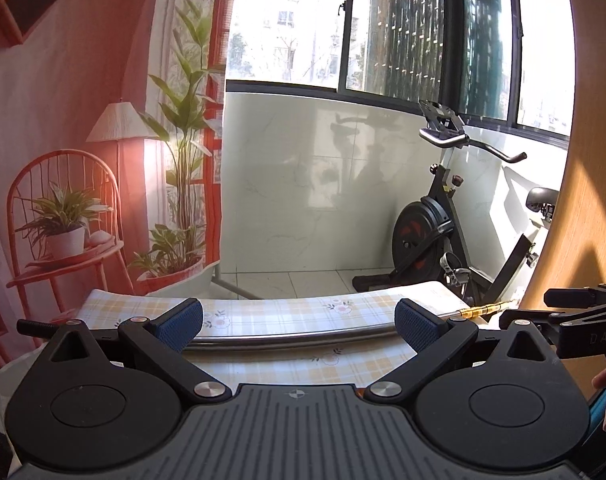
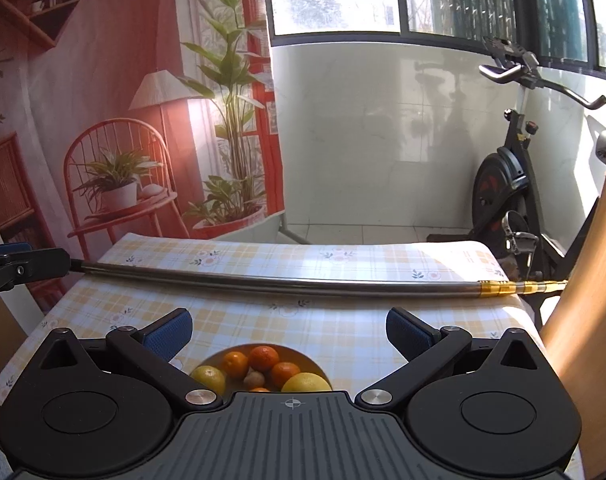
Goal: Organize fruits
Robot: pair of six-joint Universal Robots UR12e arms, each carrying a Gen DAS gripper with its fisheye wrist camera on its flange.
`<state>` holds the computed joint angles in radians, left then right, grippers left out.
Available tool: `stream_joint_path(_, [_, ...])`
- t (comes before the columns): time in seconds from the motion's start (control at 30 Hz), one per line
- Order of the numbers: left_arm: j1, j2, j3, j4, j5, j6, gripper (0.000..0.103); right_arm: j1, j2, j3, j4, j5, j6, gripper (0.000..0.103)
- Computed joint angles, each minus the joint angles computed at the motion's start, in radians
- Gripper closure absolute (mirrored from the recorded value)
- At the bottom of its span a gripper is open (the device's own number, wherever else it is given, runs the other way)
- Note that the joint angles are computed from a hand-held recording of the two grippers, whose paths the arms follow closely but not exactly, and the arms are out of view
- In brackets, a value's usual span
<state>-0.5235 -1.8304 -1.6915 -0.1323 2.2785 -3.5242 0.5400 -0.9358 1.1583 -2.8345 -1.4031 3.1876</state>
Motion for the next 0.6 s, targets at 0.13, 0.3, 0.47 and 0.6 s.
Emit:
stream_joint_path(0.13, [-0.019,0.002,0.024,0.024,0.031,0.02,0.0,-0.009,-0.032,0.016,-0.063,-0.002,0.022,0.0])
stream_joint_path(0.3, [-0.044,-0.002,0.053,0.049,0.078,0.052,0.0,-0.018,-0.069,0.043,-0.13,-0.02,0.041,0.0])
stream_joint_path(0.47, [-0.073,-0.024,0.088,0.079,0.152,0.122,0.0,-0.026,-0.095,0.065,-0.178,-0.025,0.053,0.0])
stream_joint_path(0.6, [-0.084,-0.025,0.099,0.069,0.17,0.136,0.0,-0.029,-0.109,0.079,-0.202,-0.017,0.05,0.0])
